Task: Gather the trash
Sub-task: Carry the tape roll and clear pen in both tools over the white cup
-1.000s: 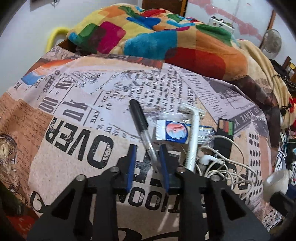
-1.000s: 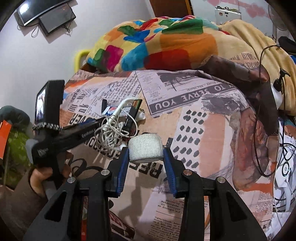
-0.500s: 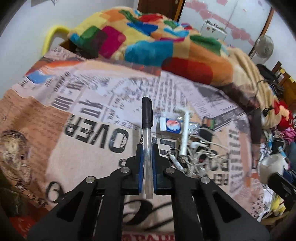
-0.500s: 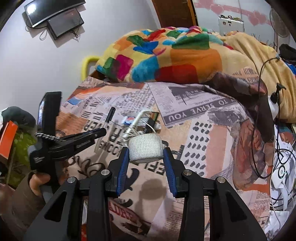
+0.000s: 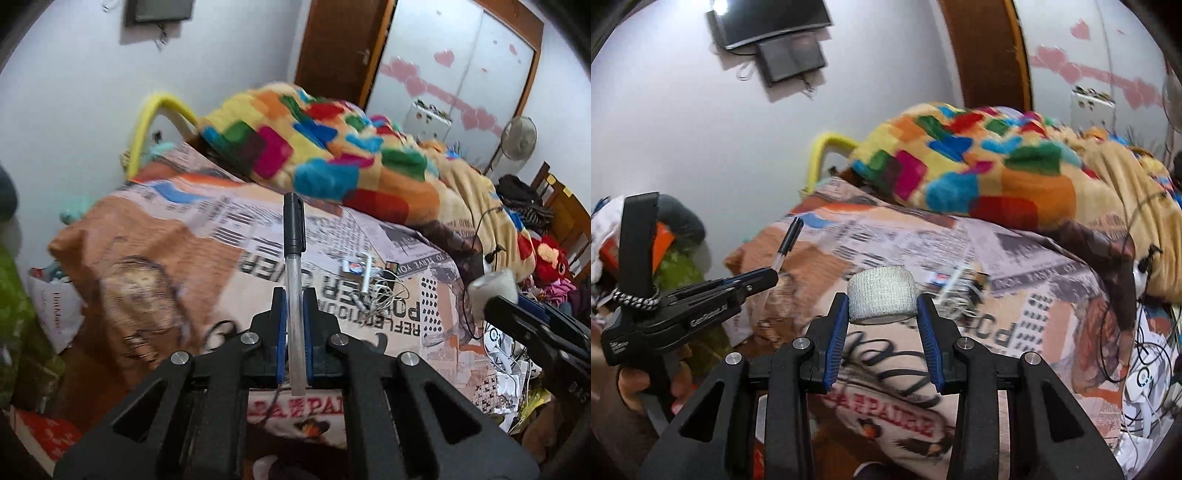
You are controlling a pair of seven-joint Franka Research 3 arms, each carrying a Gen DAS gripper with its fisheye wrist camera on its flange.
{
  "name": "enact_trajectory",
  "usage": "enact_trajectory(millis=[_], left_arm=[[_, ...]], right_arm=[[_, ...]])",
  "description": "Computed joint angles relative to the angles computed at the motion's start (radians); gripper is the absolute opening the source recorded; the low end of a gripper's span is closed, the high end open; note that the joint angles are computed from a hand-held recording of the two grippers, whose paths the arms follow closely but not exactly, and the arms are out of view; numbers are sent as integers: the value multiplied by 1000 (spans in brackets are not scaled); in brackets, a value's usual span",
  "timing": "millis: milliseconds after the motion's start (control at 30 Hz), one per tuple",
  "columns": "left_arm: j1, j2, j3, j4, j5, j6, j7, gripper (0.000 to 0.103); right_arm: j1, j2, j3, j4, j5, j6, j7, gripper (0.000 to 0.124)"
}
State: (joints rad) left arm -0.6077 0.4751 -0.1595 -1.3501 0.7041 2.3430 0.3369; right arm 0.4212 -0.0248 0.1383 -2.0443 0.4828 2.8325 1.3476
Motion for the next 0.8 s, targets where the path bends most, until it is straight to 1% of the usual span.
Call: enact_trajectory(millis=[67,100,233,367,500,633,800], left_arm=[[-12,-92,10,-104,43,-3,-55,7],[-11,-135,5,-153,63,-5,-83,7],[7,-315,-35,-345,141,-37,-201,7],[42,-469,-87,-505,168,-74,-287,7],[84,-610,-137,-654,146,-98,-352,7],[121,-733,-176,-793,82,-119,-383,7],[163,-849,-200,-946,-22,-99,-405,7]], right_arm=[[12,-11,12,-1,-14,4,3,35],[23,-17,20,1,-14,0,0,35],[59,-29,37,8,14,-11,-26,35],[96,-34,61,6,-15,-1,-21,35],[131,-16,82,20,-55,-9,-3,35],[163,12,98,38,-83,-24,12,35],[203,80,117,82,-134,-69,45,35]])
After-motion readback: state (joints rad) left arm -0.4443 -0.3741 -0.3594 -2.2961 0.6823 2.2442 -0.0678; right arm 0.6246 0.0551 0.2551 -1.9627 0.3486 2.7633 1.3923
